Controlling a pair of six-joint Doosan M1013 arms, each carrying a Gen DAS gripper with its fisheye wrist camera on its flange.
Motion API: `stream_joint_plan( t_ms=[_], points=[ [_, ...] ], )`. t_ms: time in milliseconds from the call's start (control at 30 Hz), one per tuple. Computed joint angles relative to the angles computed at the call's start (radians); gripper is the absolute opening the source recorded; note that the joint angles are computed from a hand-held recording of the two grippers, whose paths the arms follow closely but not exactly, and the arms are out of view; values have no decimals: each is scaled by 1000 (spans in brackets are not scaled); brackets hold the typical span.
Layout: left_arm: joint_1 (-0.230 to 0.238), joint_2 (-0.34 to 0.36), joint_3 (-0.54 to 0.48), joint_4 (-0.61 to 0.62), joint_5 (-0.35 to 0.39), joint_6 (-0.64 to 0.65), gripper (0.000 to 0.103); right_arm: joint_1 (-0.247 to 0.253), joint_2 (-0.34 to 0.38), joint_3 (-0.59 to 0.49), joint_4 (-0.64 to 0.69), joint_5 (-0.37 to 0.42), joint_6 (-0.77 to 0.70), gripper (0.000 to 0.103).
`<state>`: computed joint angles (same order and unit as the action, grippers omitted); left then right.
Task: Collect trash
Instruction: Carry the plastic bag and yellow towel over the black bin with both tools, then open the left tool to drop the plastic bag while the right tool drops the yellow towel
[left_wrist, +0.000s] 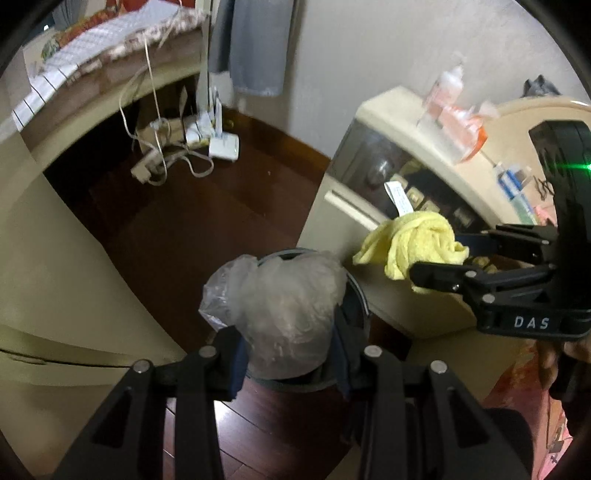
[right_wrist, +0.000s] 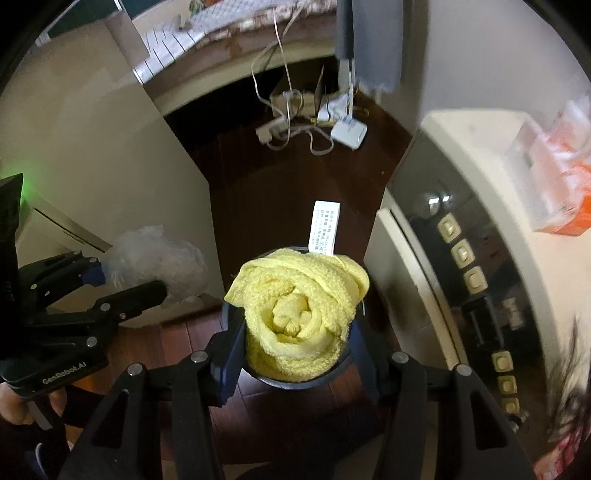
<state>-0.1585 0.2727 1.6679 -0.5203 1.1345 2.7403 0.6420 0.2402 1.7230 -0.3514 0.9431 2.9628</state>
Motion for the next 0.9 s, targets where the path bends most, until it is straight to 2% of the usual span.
stream_joint_plan(
  t_ms=[233,300,333,367,400,433,533,567,600,700,900],
  points=[
    [-30,40,16,65,-23,-45,40,-43,35,51,128,-93,-121,56],
    [-37,58,11,85,-2,-59,42,-52,41,63,156,-122,-160,58],
    [-41,69,7,102,13,-73,51,-57,50,67,182,-141,-201,60],
    [-49,73,14,133,-7,-103,61,-60,61,65,201,-144,-233,68],
    [-50,74,18,149,-27,-121,81,-60,80,54,206,-113,-248,84],
    [-46,72,22,150,-45,-127,90,-53,93,46,184,-78,-244,88],
    [-28,57,29,156,-87,-125,92,-46,84,53,173,-63,-210,92],
    [-19,50,28,155,-95,-125,93,-40,77,54,153,-52,-186,100],
    [-11,43,30,148,-104,-120,93,-39,74,51,140,-41,-174,103],
    [14,23,29,126,-114,-104,95,-21,56,30,81,-6,-122,103],
    [75,-35,22,31,-108,-47,95,27,52,-76,-36,105,-82,103]
  ],
)
